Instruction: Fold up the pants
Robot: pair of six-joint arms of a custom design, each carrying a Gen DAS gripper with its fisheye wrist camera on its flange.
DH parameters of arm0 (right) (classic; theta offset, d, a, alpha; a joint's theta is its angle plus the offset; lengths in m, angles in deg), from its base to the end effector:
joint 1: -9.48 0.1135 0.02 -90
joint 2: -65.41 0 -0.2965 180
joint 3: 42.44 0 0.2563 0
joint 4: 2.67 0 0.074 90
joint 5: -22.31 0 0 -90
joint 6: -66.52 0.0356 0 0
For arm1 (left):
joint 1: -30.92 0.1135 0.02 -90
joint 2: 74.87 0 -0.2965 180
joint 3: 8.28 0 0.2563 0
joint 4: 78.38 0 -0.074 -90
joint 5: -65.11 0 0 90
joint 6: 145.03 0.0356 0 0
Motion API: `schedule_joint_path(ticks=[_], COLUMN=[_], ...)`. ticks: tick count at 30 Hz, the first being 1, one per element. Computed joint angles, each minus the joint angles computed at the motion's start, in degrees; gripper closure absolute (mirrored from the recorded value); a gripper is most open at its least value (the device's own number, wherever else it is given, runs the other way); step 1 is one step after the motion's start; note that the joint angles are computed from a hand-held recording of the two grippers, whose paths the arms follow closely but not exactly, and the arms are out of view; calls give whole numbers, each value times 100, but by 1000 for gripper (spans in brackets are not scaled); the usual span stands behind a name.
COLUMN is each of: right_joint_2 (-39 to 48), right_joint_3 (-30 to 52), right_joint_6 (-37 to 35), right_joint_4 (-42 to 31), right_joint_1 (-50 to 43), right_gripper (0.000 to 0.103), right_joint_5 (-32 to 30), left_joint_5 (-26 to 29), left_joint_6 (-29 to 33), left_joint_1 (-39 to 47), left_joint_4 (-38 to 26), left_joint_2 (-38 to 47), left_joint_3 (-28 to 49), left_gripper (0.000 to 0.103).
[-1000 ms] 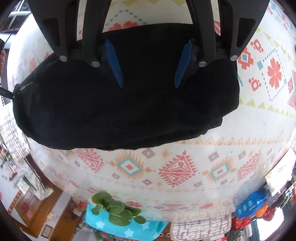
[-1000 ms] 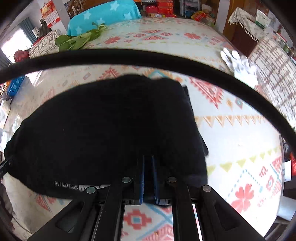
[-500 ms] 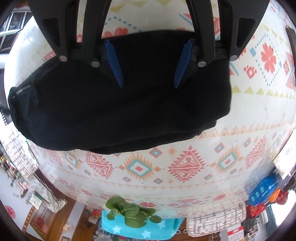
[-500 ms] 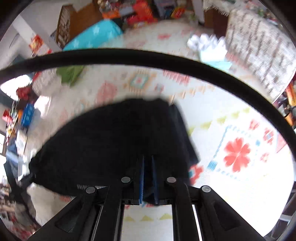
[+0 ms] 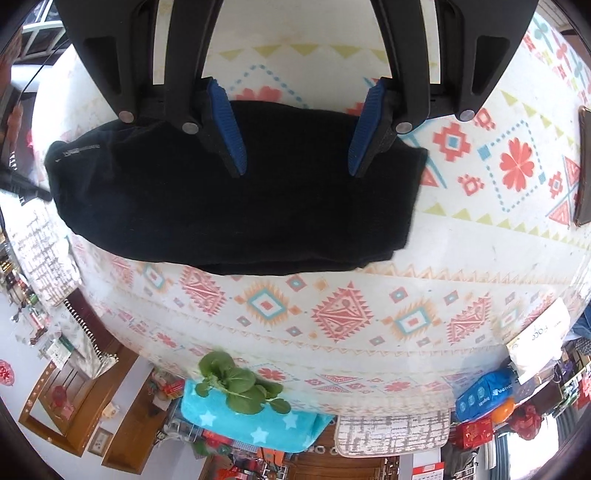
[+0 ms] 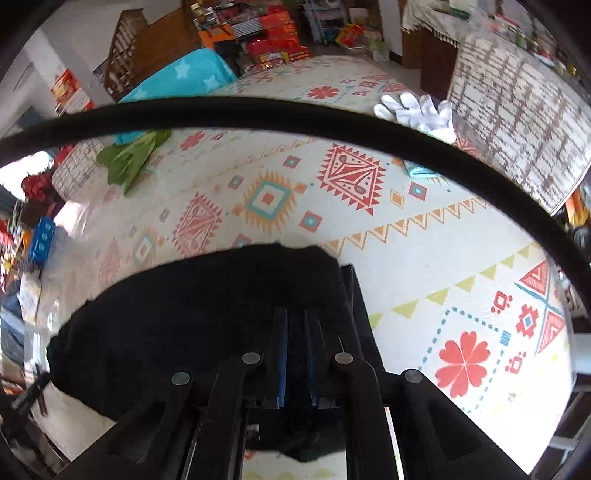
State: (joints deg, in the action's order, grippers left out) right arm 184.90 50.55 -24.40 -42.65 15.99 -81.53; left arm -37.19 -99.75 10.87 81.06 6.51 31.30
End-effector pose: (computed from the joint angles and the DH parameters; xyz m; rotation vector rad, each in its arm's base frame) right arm 0.4349 0.0582 0.1577 -0.2450 2.7119 0.3576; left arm 0.2065 -0.0673 0.1394 -0.6276 2.5448 -0.1068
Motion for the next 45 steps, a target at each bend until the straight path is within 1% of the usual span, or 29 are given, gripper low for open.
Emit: schedule_joint_path(ticks=[2, 4, 5, 6, 7, 8, 9, 11, 13, 15, 16, 18, 20, 22, 25, 27, 28, 30, 32, 35, 36, 37, 39, 40, 42, 43, 44, 45], right_joint_2=[-342, -468, -554, -749, -824, -876, -984, -1342, -1487, -1444, -1399, -1294, -1163, -1131, -897, -692, -569, -270, 78, 496, 562, 548, 545, 525, 517, 533, 528, 471], right_joint_3=[-694, -1350, -1769, -2215, -2374, -2346, -2337, -2449, -2387, -2229, -2173, -2035, -1849, -1741, -1446, -1293, -1150, -856, -442, -13, 22, 40, 69, 36, 7, 29, 97, 111], right_joint_6=[-291, -629, -798, -1036, -1081, -1036, -968, -924, -837, -637, -586, -419, -254, -155, -68, 79, 86, 170, 184, 237, 257, 287, 351, 387, 423, 444, 492, 578], right_joint_4=[289, 636, 991, 1442, 1549, 1377, 1234, 1306, 1204, 930, 867, 684, 468, 421, 557, 762, 760, 831, 660, 412, 401, 377, 281, 290, 261, 211, 77, -5], right_joint_1=[202, 351, 350, 256, 205, 149, 105, 189, 341, 571, 667, 948, 1209, 1492, 1763, 1970, 2002, 2106, 2081, 2029, 1942, 1881, 1715, 1642, 1489, 1447, 1462, 1537], right_gripper=[93, 93, 92, 91, 90, 90, 86, 85, 84, 82, 81, 81, 81, 80, 80, 80, 80, 80, 80, 80, 81, 83, 84, 85, 87, 87, 87, 84], right_joint_5=[337, 826, 985, 996, 1017, 978, 975, 1033, 767, 175, -3, -369, -736, -796, -550, -154, -12, 299, 281, 376, 319, 228, 103, 53, -118, -191, -121, 54], left_joint_5=[-82, -29, -37, -86, -156, -236, -309, -473, -563, -656, -710, -794, -888, -860, -478, -62, 98, 423, 696, 630, 606, 623, 556, 416, 560, 501, 615, 876], left_joint_6=[-152, -345, -435, -529, -623, -706, -774, -1023, -1320, -1599, -1735, -1830, -1656, -1267, -554, -67, 123, 543, 989, 1595, 1752, 1937, 2208, 2297, 2448, 2441, 2485, 2530], left_joint_1=[-174, -235, -256, -293, -339, -382, -420, -531, -639, -797, -900, -1035, -1064, -900, -496, -234, -156, -1, 149, 403, 545, 699, 1062, 1317, 1951, 2239, 2564, 2829], left_joint_4=[23, 92, 78, 16, -79, -203, -309, -582, -799, -1038, -1175, -1352, -1337, -1100, -461, 40, 180, 362, 479, 362, 405, 673, 596, 509, 548, 452, 361, 373], left_joint_2=[131, 126, 86, 18, -94, -226, -323, -574, -795, -994, -1093, -1148, -1014, -679, 83, 753, 1084, 1688, 2205, 2832, 2914, 2809, 2760, 2759, 2734, 2685, 2590, 2421], left_joint_3=[25, -58, -100, -144, -200, -250, -287, -392, -494, -532, -522, -417, -196, 114, 632, 1013, 1226, 1598, 1867, 2173, 2150, 1961, 1904, 1889, 1767, 1748, 1712, 1615], left_gripper=[46, 46, 46, 46, 46, 46, 46, 46, 46, 46, 47, 46, 46, 46, 46, 46, 46, 46, 46, 46, 46, 46, 47, 47, 45, 46, 48, 48])
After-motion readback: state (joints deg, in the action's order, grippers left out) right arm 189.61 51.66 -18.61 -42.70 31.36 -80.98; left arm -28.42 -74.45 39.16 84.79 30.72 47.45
